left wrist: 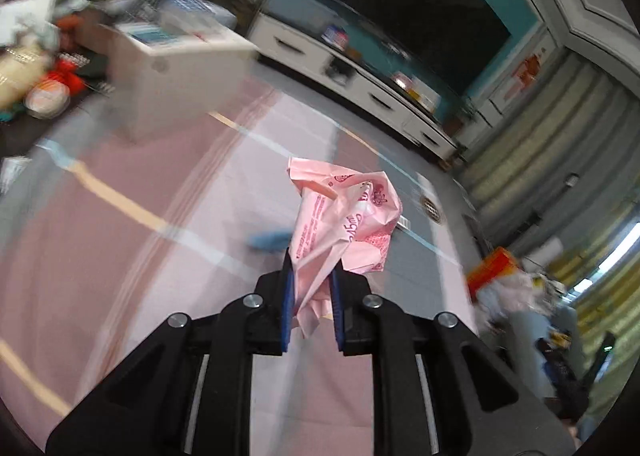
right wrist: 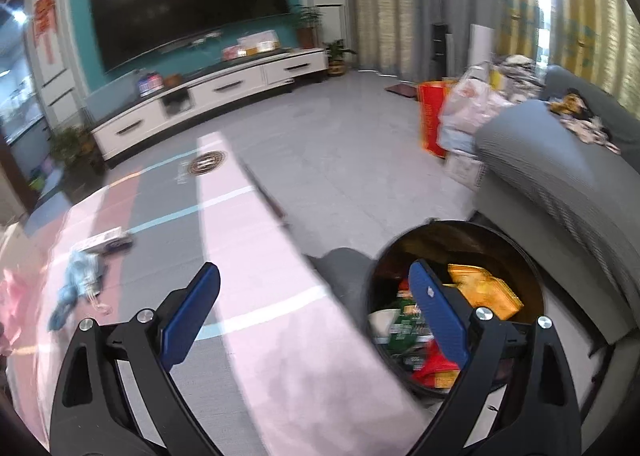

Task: Collect trash
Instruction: 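Grasp the pink plastic bag with the left tool while the right tool grasps the blue cloth, then carry the pink bag and blue cloth in both tools to the black bin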

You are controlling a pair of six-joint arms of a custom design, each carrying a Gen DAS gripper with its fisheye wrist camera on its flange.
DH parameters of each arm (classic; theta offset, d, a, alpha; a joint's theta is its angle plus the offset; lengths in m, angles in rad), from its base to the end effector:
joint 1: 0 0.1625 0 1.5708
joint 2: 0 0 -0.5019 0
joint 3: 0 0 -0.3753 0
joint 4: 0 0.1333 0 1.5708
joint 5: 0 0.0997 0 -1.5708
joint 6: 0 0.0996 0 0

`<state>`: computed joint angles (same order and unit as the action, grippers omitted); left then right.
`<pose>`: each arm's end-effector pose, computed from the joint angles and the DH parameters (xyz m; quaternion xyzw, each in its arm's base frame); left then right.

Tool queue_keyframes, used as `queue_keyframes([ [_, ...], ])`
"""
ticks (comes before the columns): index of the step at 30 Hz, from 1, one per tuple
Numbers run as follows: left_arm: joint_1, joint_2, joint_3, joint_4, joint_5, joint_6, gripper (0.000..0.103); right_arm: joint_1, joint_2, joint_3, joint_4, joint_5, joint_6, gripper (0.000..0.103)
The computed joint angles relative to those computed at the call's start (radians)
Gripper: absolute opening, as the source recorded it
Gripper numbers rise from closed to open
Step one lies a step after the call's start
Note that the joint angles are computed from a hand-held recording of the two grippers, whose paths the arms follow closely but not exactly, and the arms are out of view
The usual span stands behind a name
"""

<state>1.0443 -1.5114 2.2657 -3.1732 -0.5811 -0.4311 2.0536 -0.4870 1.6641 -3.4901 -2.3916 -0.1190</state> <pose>-0.0189 -0.4635 0.4451 -0.1569 0.8105 -0.5208 0.2173 0.3817 -0.5980 0.0681 0.1151 -0.8590 0.3943 0.3055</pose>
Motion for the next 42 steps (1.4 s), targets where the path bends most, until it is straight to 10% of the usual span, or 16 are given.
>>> queue_keyframes([
  [6,0.024,-0.051,0.059,-0.017,0.085,-0.039,0.017,0.028,0.042,-0.062,0.151,0.206,0.017,0.093],
  [17,0.070,-0.073,0.067,-0.047,0.070,-0.018,0.017,0.090,0.323,-0.594,0.770,0.485,0.169,0.049],
  [27,0.086,-0.080,0.067,-0.048,0.062,-0.037,0.017,0.117,0.596,-1.080,1.157,0.353,0.250,0.038],
  [42,0.064,-0.057,0.071,-0.072,0.075,0.003,0.017,0.135,0.394,-0.664,0.758,0.399,0.064,0.032],
])
